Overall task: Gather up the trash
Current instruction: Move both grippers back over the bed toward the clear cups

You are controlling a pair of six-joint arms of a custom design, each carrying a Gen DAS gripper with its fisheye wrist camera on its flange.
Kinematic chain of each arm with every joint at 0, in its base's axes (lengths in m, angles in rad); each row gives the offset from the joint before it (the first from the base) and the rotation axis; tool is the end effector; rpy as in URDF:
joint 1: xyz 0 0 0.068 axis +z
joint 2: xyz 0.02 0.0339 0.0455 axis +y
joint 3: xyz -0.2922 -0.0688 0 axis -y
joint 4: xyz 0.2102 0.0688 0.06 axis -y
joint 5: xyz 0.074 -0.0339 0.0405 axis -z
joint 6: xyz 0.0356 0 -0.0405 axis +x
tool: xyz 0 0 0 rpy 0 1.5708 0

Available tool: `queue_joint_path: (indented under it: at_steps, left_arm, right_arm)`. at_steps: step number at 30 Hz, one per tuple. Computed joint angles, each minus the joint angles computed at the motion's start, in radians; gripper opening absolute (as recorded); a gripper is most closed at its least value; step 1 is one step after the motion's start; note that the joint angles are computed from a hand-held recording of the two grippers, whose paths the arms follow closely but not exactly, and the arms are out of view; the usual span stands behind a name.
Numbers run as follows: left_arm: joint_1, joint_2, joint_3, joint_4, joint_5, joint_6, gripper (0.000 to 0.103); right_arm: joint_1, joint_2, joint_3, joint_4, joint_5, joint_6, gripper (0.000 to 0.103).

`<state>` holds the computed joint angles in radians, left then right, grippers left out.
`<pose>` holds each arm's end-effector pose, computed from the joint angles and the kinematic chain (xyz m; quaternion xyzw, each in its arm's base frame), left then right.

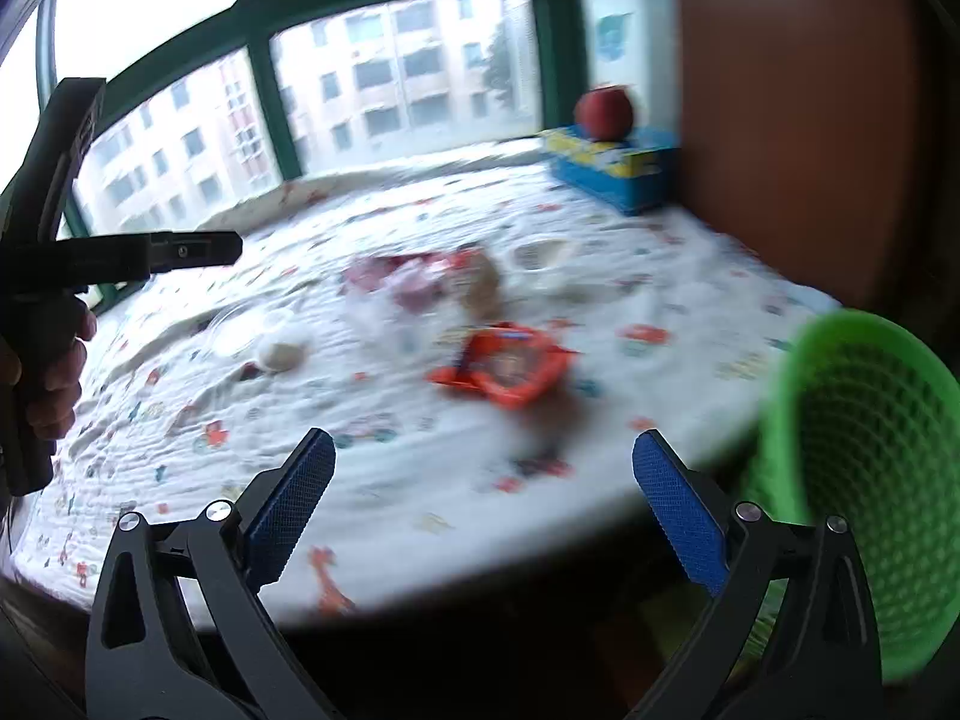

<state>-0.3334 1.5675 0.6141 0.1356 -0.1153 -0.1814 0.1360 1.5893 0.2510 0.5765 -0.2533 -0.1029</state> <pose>0.2512 -0.0827 0.1892 0.0494 0.9273 -0.0416 0.3686 0.2076 0.0374 0.1401 -0.1580 0.8995 0.1226 0.3884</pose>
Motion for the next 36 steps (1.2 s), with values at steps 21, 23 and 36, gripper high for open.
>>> queue_joint_path:
  at_steps: [21,23,36]
  left_arm:
    - [0.594,0.104,-0.081,0.121,0.227,0.195,0.085]
    - [0.615,0.125,-0.084,0.138,0.235,0.205,0.085]
    - [0.664,0.246,-0.035,0.161,0.254,0.245,0.087]
  right_arm:
    - [0.464,0.524,0.708,-0.338,0.133,0.184,0.094]
    - [0.477,0.559,0.744,-0.347,0.141,0.187,0.093]
    - [0.524,0.736,0.993,-0.486,0.206,0.172,0.069]
